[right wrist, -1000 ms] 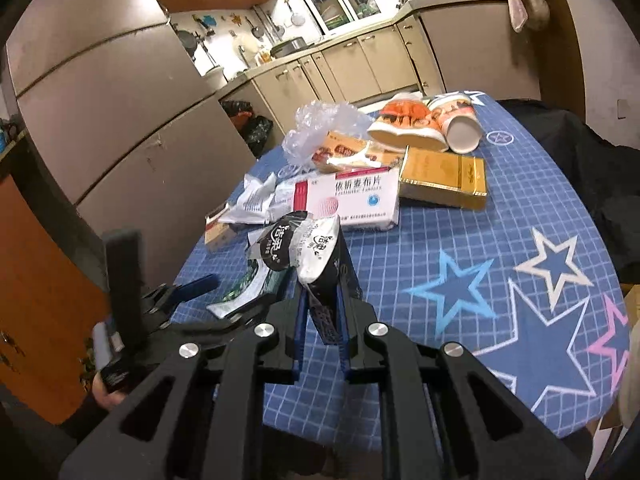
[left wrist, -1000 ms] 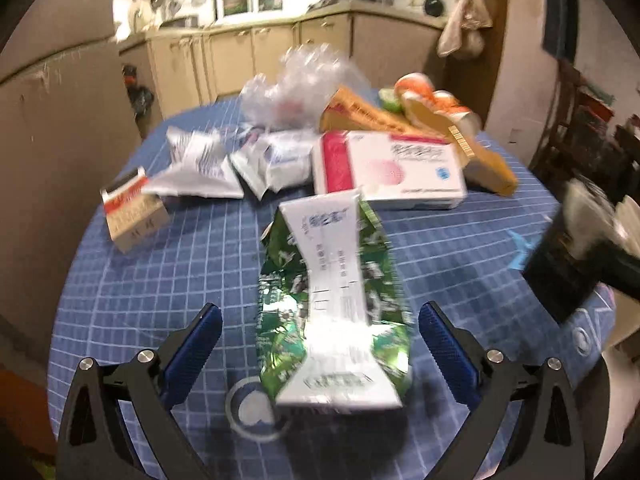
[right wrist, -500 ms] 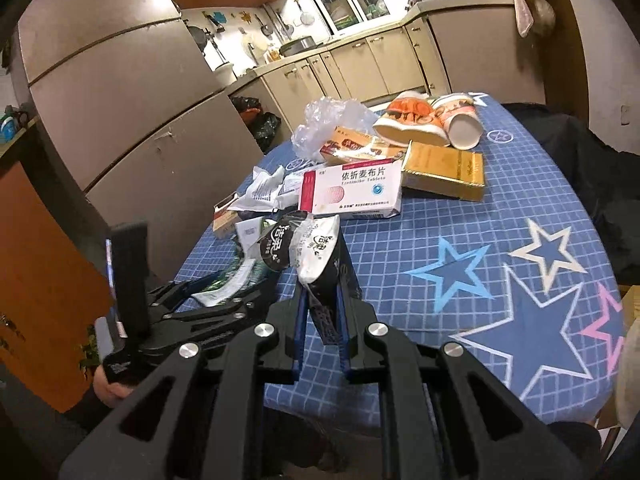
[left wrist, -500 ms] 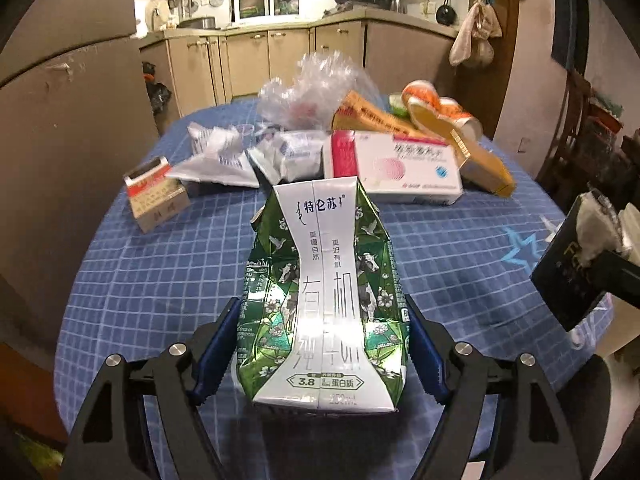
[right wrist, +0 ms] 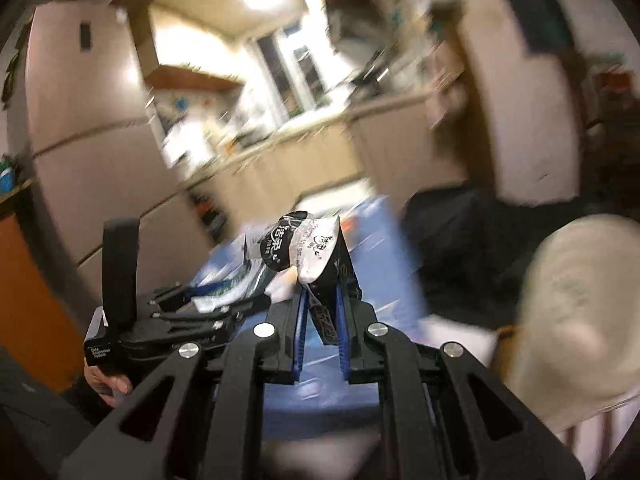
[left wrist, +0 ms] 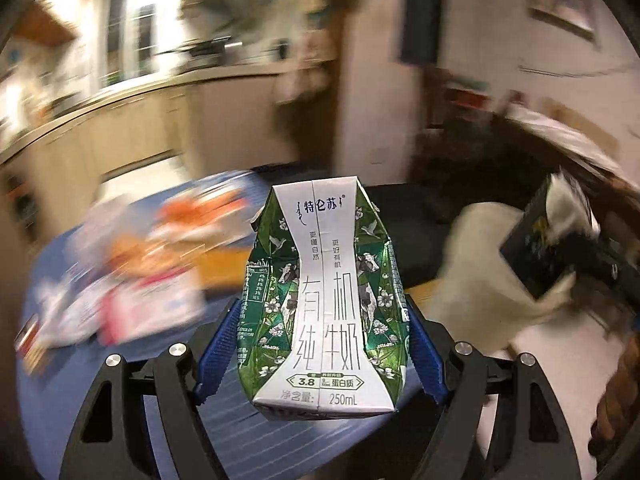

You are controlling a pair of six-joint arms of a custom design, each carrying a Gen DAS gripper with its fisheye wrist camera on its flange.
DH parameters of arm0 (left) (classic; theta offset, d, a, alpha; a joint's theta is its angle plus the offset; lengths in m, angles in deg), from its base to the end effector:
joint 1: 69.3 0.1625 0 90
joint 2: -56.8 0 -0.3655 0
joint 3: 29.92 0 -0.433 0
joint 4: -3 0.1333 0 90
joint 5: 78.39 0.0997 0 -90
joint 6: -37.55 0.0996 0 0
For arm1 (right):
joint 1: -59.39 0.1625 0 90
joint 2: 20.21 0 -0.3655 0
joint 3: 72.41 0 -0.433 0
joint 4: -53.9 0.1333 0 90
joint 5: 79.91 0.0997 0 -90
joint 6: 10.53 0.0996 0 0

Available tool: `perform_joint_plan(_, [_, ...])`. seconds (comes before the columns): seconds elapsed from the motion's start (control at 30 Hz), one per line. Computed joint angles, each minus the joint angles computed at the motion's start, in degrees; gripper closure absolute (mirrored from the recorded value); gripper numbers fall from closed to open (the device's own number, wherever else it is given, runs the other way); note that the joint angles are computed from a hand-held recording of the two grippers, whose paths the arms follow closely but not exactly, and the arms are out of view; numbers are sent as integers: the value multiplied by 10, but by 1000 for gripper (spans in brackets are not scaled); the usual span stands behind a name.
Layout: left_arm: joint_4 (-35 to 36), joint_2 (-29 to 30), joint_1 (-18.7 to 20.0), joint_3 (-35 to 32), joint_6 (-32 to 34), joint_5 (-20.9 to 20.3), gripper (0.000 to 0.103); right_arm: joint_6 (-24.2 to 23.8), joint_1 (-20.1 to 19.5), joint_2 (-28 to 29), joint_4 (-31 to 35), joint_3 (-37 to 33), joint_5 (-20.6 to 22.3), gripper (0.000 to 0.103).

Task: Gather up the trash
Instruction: 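Carry the milk carton and packet over the white bucket with both tools, then open both tools to drop the carton and packet into the bucket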

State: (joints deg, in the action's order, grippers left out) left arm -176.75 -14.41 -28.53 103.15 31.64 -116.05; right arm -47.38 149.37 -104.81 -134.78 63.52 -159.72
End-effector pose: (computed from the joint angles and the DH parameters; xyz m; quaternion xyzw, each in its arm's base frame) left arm -0.1936 -0.4470 0.1196 0.2227 0.8488 -0.3898 0.2793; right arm 0.1508 -0.4447 0.1952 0.3220 -0.8542 0.4052 0.0493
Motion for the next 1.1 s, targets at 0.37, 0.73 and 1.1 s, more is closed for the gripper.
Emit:
perform_joint_plan(0.37, [66, 291, 28, -336, 144, -241, 25, 6, -74, -17, -55, -75, -130, 91])
perform_joint_plan(0.73, [155, 429, 68, -491, 184, -261, 25, 18, -111, 50, -2, -161, -206, 91])
perform_joint_plan(1.1, [178, 477, 75, -545, 187, -212, 25, 27, -116, 73, 12, -180, -227, 91])
